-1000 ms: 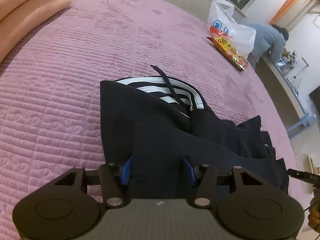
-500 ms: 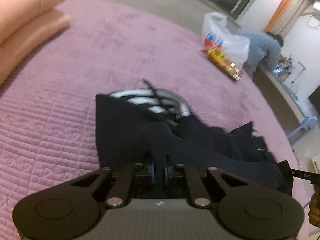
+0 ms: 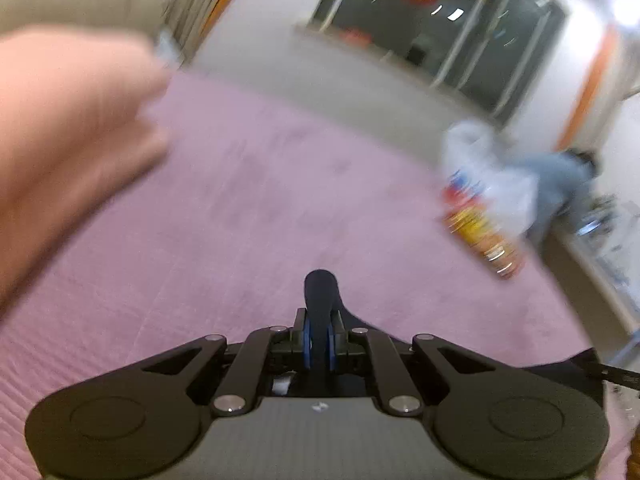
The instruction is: Fold large clothes
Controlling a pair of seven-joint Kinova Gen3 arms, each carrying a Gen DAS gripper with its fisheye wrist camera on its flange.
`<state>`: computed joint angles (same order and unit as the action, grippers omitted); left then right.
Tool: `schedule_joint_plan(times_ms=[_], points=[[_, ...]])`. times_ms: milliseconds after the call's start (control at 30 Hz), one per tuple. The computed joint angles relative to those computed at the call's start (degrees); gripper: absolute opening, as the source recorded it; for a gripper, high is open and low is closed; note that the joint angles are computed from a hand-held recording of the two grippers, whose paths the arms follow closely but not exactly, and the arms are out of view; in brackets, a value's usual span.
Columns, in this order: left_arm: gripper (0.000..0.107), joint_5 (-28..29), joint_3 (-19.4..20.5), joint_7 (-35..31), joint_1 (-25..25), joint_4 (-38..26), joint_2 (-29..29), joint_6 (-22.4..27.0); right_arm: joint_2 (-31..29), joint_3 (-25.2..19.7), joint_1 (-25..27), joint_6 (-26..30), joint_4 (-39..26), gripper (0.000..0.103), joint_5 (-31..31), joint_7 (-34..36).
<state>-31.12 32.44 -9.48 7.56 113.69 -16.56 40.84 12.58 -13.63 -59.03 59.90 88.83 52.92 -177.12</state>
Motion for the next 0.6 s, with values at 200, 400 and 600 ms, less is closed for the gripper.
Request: schedule_joint_plan(times_ms=[200, 400, 600], points=[[0.015, -7.9, 4.6, 11.6, -0.4, 3.5, 8.5, 0.9, 6.3, 0.2, 4.6, -3.1, -1.0, 0.019, -9.4, 2.7], [0.016, -9.1, 5.8, 8.9, 1.8, -1.5, 6.1, 11.0, 2.8, 3.6, 1.2, -0.9, -3.3, 0.040, -12.2, 5.7], [0.019, -11.3, 1.6, 7.0, 13.4, -3.8, 5.8, 9.5, 3.1, -0.7, -2.6, -1.1, -5.3, 0.029, -5.2, 6.7]])
